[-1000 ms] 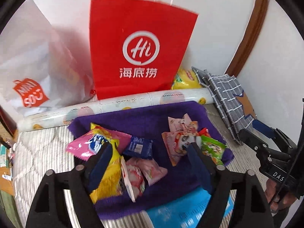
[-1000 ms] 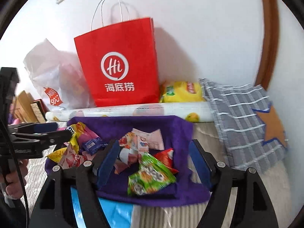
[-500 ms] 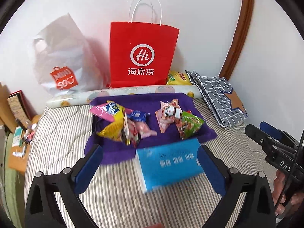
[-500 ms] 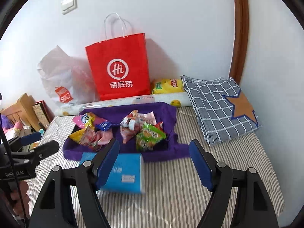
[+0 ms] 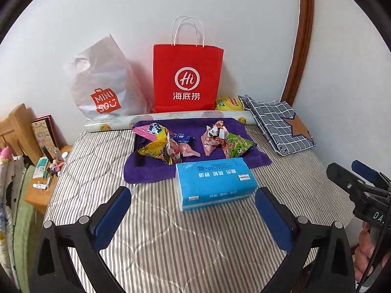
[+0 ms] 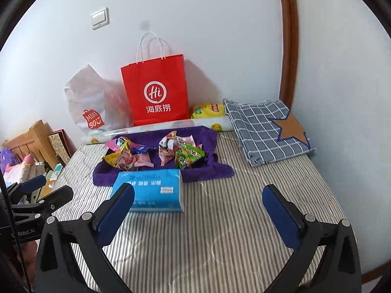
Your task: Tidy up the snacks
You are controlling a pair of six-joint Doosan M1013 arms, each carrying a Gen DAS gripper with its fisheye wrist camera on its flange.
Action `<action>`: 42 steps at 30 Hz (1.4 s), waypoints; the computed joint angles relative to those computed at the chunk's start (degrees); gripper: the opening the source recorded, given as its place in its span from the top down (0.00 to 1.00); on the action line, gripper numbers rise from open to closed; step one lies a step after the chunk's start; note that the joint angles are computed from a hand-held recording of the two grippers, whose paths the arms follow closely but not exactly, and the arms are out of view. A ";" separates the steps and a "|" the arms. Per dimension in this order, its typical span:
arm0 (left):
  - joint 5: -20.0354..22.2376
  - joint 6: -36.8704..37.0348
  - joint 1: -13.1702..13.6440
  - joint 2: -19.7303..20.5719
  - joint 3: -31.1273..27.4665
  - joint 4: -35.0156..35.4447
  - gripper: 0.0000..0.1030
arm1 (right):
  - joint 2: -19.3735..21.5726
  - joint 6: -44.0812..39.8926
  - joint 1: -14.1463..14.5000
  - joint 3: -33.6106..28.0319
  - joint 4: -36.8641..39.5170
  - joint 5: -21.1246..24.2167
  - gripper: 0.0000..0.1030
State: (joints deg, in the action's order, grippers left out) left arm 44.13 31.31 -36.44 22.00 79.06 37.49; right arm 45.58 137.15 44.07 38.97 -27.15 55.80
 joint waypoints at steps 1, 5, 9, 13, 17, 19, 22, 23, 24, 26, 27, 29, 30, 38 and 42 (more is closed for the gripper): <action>0.10 -0.70 -0.29 -0.23 0.31 0.69 0.00 | -0.62 0.63 0.10 1.05 -0.55 -0.47 0.00; 0.58 -3.13 -1.38 -1.08 1.46 3.25 0.00 | -2.99 2.76 0.68 5.10 -3.18 -2.60 0.00; 1.82 -5.39 -2.42 -1.69 2.08 5.99 0.00 | -4.13 4.10 1.11 7.02 -4.76 -2.78 0.00; 2.34 -7.11 -2.98 -2.22 2.70 7.44 0.00 | -5.19 5.44 1.35 8.86 -5.67 -3.78 0.00; 2.62 -7.52 -3.16 -2.49 3.07 7.72 0.00 | -5.94 6.63 1.53 10.18 -6.26 -4.70 0.00; 2.73 -7.66 -3.17 -2.53 3.14 7.83 0.00 | -6.06 6.79 1.62 10.42 -6.42 -4.83 0.00; 2.80 -7.79 -3.14 -2.60 3.18 7.81 0.00 | -6.11 6.82 1.70 10.55 -6.44 -4.88 0.00; 2.77 -7.80 -3.12 -2.61 3.20 7.81 0.00 | -6.13 6.86 1.70 10.59 -6.48 -4.96 0.00; 2.83 -7.93 -3.12 -2.64 3.23 7.85 0.00 | -6.19 6.93 1.72 10.74 -6.49 -5.09 0.00; 2.98 -7.97 -3.11 -2.63 3.23 7.80 0.00 | -6.19 6.97 1.77 10.79 -6.47 -5.07 0.00; 2.93 -7.94 -3.07 -2.66 3.27 7.70 0.00 | -6.20 7.06 1.79 10.83 -6.49 -5.08 0.00; 2.95 -7.94 -3.04 -2.65 3.26 7.56 0.00 | -6.32 7.32 1.82 11.02 -6.57 -5.17 0.00; 3.03 -8.02 -3.05 -2.65 3.26 7.58 0.00 | -6.35 7.39 1.84 11.09 -6.59 -5.20 0.00; 2.99 -7.99 -3.03 -2.71 3.34 7.54 0.00 | -6.48 7.79 1.85 11.35 -6.90 -5.56 0.00; 3.09 -8.14 -3.09 -2.68 3.28 7.59 0.00 | -6.52 7.87 1.87 11.40 -6.86 -5.62 0.00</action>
